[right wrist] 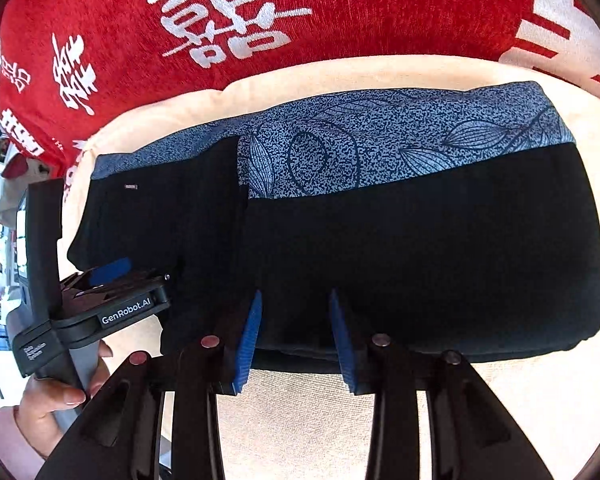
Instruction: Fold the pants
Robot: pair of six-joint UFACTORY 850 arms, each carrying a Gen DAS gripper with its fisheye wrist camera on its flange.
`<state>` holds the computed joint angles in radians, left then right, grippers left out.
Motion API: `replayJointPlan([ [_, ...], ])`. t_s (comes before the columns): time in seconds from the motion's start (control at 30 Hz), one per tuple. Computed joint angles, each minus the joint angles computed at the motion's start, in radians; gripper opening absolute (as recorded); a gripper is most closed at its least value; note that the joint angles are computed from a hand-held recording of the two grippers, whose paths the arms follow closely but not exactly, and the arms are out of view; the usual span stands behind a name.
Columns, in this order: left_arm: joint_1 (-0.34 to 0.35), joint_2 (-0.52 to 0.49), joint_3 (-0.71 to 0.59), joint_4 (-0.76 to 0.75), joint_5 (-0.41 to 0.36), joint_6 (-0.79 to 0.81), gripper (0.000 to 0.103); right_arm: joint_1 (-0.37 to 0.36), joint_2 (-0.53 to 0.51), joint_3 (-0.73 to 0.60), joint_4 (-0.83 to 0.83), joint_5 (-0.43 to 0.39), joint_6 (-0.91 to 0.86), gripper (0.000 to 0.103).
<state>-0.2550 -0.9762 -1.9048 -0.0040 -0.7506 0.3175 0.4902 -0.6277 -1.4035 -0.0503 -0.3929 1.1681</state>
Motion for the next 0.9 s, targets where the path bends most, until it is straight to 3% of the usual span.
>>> replayJointPlan([
  [0.27, 0.038, -0.061, -0.083, -0.087, -0.052, 0.090, 0.102, 0.011, -0.028, -0.051, -0.060, -0.081, 0.043, 0.042],
  [0.73, 0.044, -0.054, -0.067, -0.112, -0.019, 0.143, 0.102, 0.018, -0.050, -0.093, -0.085, -0.140, 0.080, 0.044],
  [0.9, 0.040, -0.092, -0.153, -0.115, -0.096, 0.137, 0.102, 0.023, -0.057, -0.113, -0.097, -0.168, 0.095, 0.045],
])
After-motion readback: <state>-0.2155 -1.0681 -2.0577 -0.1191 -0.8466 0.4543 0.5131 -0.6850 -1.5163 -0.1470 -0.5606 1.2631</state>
